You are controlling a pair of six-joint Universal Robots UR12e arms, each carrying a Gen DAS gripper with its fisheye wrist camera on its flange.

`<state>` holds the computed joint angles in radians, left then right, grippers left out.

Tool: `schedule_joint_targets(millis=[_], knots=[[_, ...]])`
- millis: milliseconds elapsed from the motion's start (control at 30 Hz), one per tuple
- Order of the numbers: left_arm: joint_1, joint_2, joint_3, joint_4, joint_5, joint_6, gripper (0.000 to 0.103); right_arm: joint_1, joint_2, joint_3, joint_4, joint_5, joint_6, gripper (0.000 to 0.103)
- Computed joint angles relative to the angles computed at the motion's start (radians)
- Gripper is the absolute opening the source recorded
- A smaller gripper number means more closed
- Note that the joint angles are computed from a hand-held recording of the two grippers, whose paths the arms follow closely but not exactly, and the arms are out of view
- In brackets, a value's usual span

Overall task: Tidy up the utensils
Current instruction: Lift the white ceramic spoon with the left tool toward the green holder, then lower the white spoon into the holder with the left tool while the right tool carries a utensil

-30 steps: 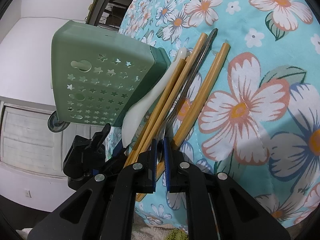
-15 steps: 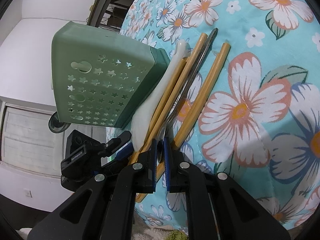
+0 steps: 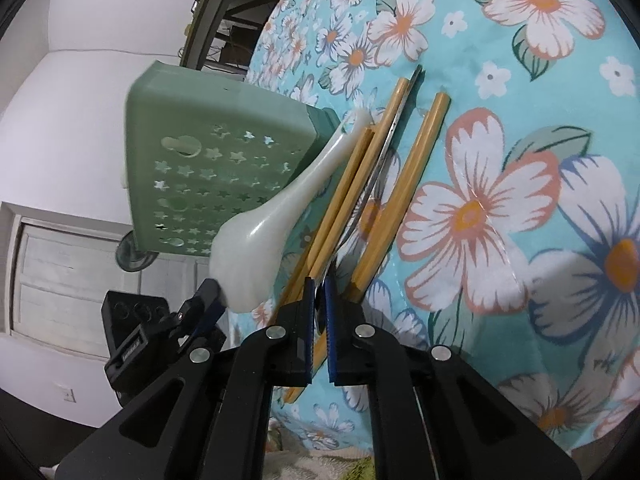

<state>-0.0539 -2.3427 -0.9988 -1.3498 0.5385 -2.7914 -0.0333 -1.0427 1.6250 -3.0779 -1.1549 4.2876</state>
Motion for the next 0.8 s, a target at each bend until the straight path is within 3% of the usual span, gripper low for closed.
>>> schedule_joint_targets(millis=[233, 367, 567, 800], knots=[[-0.004, 0.084, -0.101, 0.175, 0.025, 0.117, 0.004, -0.006, -0.016, 0.043, -0.103, 0.037, 0.061, 0.005], [-0.004, 0.11, -0.128, 0.238, 0.024, 0.148, 0.002, -0.008, -0.016, 0.071, -0.198, 0.063, 0.124, 0.005], [0.013, 0.142, -0.158, 0.287, 0.023, 0.196, 0.001, -0.007, -0.02, 0.1, -0.331, 0.079, 0.187, 0.005], [0.029, 0.18, -0.195, 0.34, -0.026, 0.234, 0.001, -0.009, -0.031, 0.117, -0.428, 0.084, 0.225, 0.005]])
